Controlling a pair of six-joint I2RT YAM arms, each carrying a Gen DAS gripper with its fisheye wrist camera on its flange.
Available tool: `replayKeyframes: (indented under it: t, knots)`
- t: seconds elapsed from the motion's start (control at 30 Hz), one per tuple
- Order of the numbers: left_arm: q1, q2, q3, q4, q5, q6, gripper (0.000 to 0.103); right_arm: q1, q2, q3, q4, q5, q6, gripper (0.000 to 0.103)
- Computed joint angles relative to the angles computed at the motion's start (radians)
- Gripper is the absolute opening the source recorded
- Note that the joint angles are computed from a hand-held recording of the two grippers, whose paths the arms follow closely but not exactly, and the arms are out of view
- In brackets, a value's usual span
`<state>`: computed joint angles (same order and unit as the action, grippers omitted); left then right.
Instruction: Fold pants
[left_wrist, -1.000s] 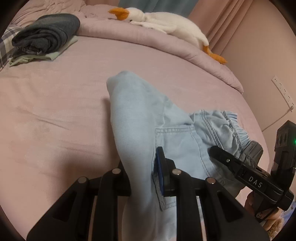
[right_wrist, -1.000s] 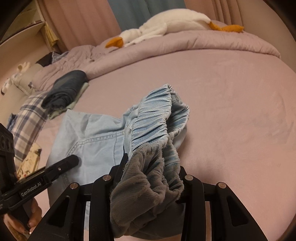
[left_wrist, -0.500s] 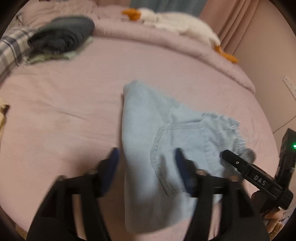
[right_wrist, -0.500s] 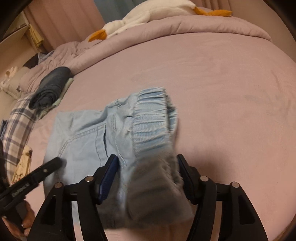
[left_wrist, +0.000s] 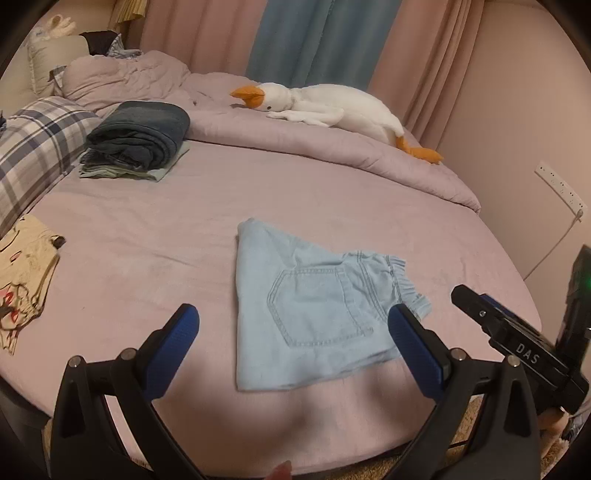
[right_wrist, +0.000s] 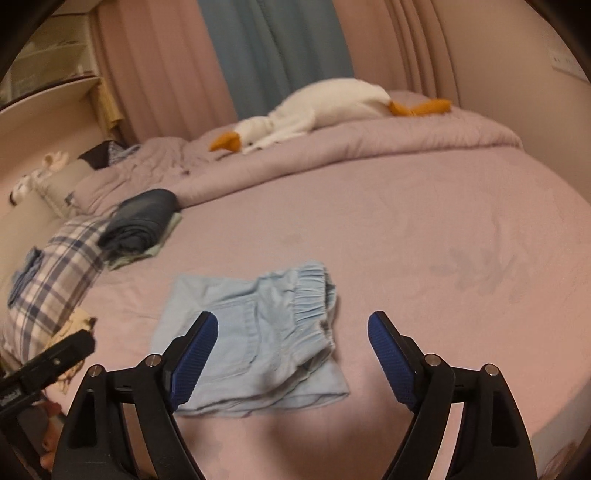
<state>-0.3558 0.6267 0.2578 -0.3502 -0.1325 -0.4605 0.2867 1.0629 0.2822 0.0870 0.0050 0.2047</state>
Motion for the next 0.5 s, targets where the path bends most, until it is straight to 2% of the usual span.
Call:
replayKeyframes:
  t: [0.1,0.13,0.27,0.5]
  knots:
    - [-0.047,-0.027,-0.01,-0.033,-0.041,-0.041,0.102,0.055,-0.059,-0.026,-0.012,0.063,-0.006,0.083]
    - [-0.049,-0.034,-0.012,-0.041,-0.044,-0.055,0.102,0.064,-0.027,-0.016,0.01,0.069,-0.004,0.083]
    - [-0.028,-0.051,-0.014,-0.069,0.009,-0.058,0.102,0.062,-0.021,-0.024,0.02,0.027,-0.009,0.083]
    - [-0.066,-0.075,-0.01,-0.11,-0.017,-0.079,0.102,0.086,-0.04,-0.032,0.012,0.057,0.016,0.083]
